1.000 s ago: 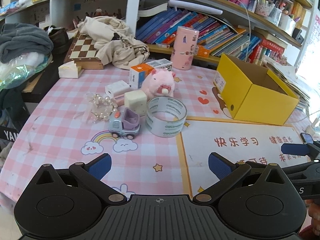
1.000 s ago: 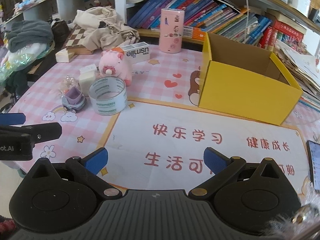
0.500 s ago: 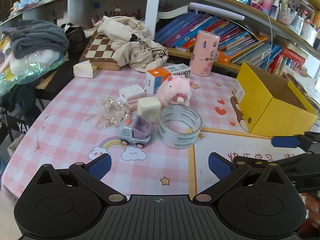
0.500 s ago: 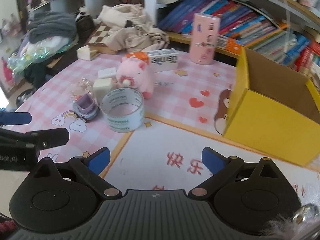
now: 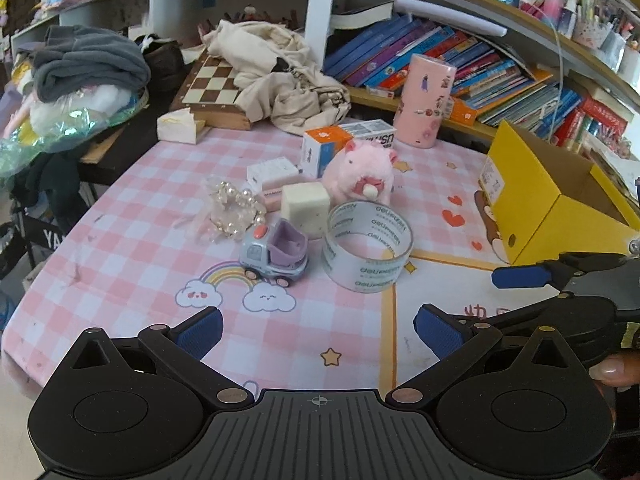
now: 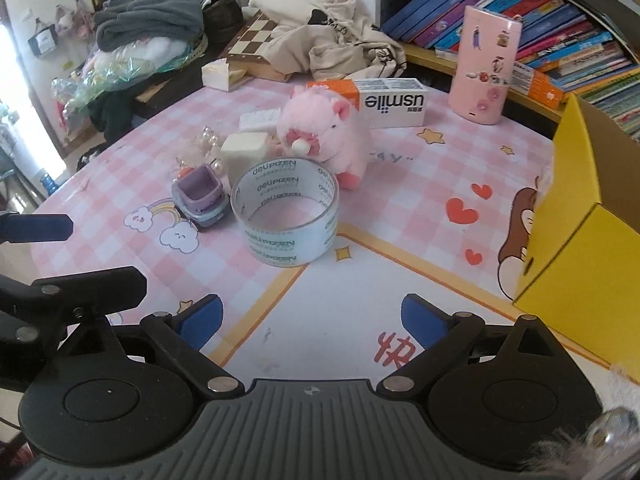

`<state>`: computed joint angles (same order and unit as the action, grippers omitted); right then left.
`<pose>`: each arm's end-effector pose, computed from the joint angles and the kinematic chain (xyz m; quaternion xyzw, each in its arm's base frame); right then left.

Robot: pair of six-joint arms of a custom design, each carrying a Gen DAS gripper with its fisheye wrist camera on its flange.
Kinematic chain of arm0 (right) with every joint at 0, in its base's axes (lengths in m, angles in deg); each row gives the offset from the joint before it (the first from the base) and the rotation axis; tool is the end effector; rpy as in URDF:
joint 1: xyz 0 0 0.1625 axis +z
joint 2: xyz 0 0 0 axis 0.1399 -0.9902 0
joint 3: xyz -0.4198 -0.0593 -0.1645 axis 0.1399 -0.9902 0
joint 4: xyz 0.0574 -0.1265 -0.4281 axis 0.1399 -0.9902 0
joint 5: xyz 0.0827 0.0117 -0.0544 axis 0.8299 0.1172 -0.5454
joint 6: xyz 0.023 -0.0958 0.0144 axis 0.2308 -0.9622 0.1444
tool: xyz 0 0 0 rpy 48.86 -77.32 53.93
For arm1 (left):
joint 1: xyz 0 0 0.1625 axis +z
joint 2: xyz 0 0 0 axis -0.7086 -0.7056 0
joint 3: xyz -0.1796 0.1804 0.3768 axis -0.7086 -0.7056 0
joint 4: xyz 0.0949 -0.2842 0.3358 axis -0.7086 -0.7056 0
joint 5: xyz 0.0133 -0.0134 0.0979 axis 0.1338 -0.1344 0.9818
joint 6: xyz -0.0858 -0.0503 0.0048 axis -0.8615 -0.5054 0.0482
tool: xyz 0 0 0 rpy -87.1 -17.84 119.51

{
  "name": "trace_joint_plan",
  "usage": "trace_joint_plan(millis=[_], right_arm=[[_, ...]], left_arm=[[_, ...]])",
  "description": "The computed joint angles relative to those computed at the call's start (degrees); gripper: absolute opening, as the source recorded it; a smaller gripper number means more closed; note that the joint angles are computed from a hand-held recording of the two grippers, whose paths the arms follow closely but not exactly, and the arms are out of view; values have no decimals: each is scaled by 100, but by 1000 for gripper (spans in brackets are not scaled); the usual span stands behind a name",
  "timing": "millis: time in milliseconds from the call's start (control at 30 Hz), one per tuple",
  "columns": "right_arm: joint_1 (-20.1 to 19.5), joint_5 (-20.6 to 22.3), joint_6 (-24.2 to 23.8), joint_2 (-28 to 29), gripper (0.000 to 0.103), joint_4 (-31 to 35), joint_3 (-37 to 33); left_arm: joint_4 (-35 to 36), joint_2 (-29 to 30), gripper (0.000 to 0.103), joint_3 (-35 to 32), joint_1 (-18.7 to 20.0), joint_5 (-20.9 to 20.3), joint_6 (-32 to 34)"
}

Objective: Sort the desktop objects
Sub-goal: 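Move right tool toward the clear tape roll while left tool approaches the purple toy car, then close right gripper on the tape roll while left gripper closes on the toy car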

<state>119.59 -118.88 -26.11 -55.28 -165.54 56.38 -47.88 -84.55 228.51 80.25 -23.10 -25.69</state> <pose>0.3295 -0.3113 -0.0540 0.2707 -0.8935 0.2364 0.2692 -0.0156 -0.2701 0.2856 0.1522 0.8846 -0.3321 0.2901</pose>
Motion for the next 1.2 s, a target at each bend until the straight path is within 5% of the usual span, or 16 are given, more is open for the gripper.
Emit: trace_joint_plan(millis=[300, 733, 867, 1200], right_arm=[[-295, 368, -561, 131, 94, -328, -157], [-615, 861, -1931, 684, 94, -403, -881], [-712, 894, -2159, 825, 83, -595, -989], [-891, 676, -1943, 590, 82, -835, -662]], left_arm=[[493, 403, 103, -131, 1, 761, -838], [-49, 1158, 103, -278, 430, 1004, -519], [-751, 1510, 102, -253, 662, 981, -87], [-3988, 3323, 96, -194, 1441, 778, 1872]])
